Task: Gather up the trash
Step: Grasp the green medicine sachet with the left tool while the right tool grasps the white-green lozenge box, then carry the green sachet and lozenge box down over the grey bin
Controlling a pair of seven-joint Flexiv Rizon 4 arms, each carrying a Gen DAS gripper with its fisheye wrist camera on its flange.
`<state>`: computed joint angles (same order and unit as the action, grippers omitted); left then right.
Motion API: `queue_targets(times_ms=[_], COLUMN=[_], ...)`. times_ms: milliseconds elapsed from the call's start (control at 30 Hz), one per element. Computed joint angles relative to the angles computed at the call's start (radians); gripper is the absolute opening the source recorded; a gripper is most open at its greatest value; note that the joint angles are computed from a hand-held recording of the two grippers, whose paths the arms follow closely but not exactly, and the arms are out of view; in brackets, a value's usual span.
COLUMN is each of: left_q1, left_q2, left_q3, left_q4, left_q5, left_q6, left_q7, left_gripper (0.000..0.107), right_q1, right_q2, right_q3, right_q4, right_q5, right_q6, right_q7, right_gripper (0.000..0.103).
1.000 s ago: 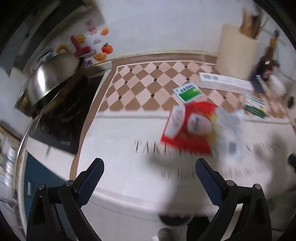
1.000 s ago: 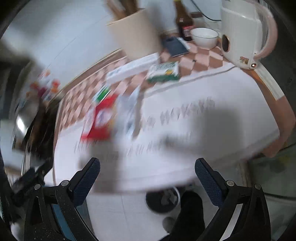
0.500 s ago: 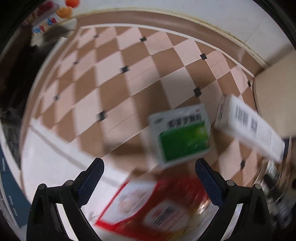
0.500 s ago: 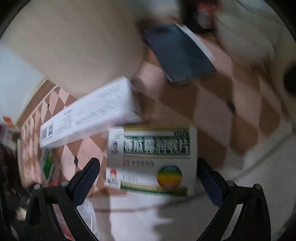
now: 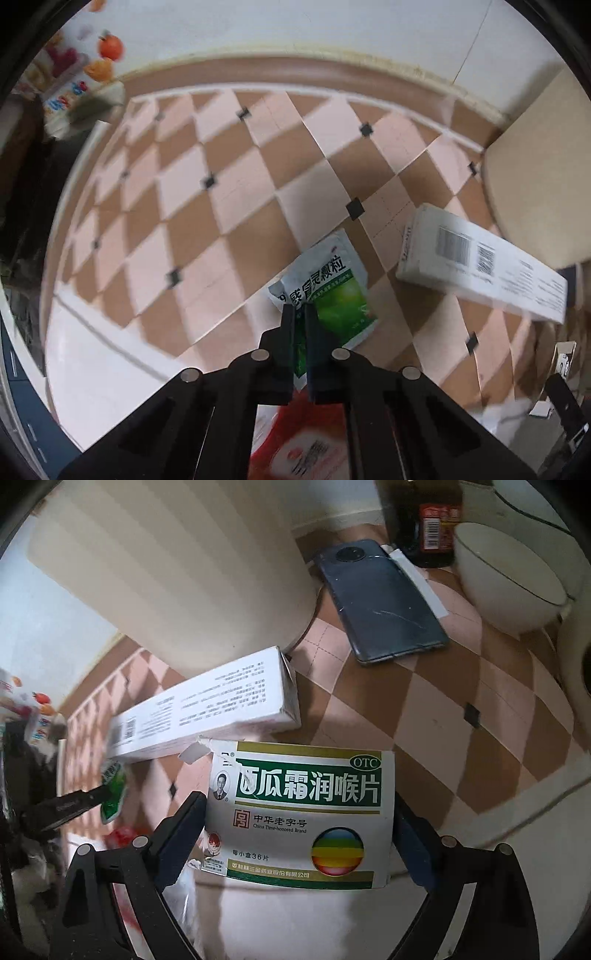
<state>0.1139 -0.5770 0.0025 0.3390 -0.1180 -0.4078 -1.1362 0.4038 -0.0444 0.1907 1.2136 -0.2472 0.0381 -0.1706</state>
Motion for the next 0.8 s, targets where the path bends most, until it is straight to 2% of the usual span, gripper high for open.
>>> queue_targets(times_ms=[33, 133, 267, 400, 467, 567, 667, 800], left_q1=[0.014, 0.098, 0.208, 0.378, 0.437, 0.463, 0.453, 0.409], left_q2=[0.036, 0.109, 0.13, 0.249, 0.338, 0.441, 0.552, 0.663], left_q3=[-0.004, -0.022, -0.047, -0.034, 0.01, 0.097, 0.185, 0.265], left_q4=[0.049, 0.088, 0.029, 0.175, 0.304, 0.472, 0.643, 0.829], left_q5=[-0.01, -0.087, -0.201, -0.342, -0.384, -0.393, -0.34, -0.22], left_q6=[0.029, 0.035, -0.023, -0.09, -0.103, -0.09, -0.057, -0.007], left_q7=[0.012, 0.044, 0.067, 0.166, 0.258, 0.407, 0.589, 0.776], left_gripper=[0.002, 0.002, 0.002, 0.002, 0.002, 0.002, 0.002, 0.002], right_q1=[0.005, 0.022, 0.081, 0.203, 0.278, 0.401, 0.514, 0.632], right_q2=[0.008, 0.024, 0.025, -0.003, -0.016, -0.029, -0.051, -0.077], right_q3=[0.005, 0.019, 0.055, 0.107, 0.131, 0.166, 0.192, 0.21], right_q4=[0.0, -0.009, -0.069, -0.152, -0.175, -0.185, -0.18, -0.155], right_q5=[-0.009, -0.033, -0.091, -0.201, -0.261, -0.328, -0.365, -0.309], right_q6=[0.001, 0.001, -0.027, -0.085, -0.116, -0.164, -0.212, -0.251], right_q7=[0.008, 0.023, 0.059, 0.128, 0.181, 0.311, 0.45, 0.631], right_gripper=[0.096, 0.096, 0.096, 0.096, 0.096, 0.095, 0.096, 0.096])
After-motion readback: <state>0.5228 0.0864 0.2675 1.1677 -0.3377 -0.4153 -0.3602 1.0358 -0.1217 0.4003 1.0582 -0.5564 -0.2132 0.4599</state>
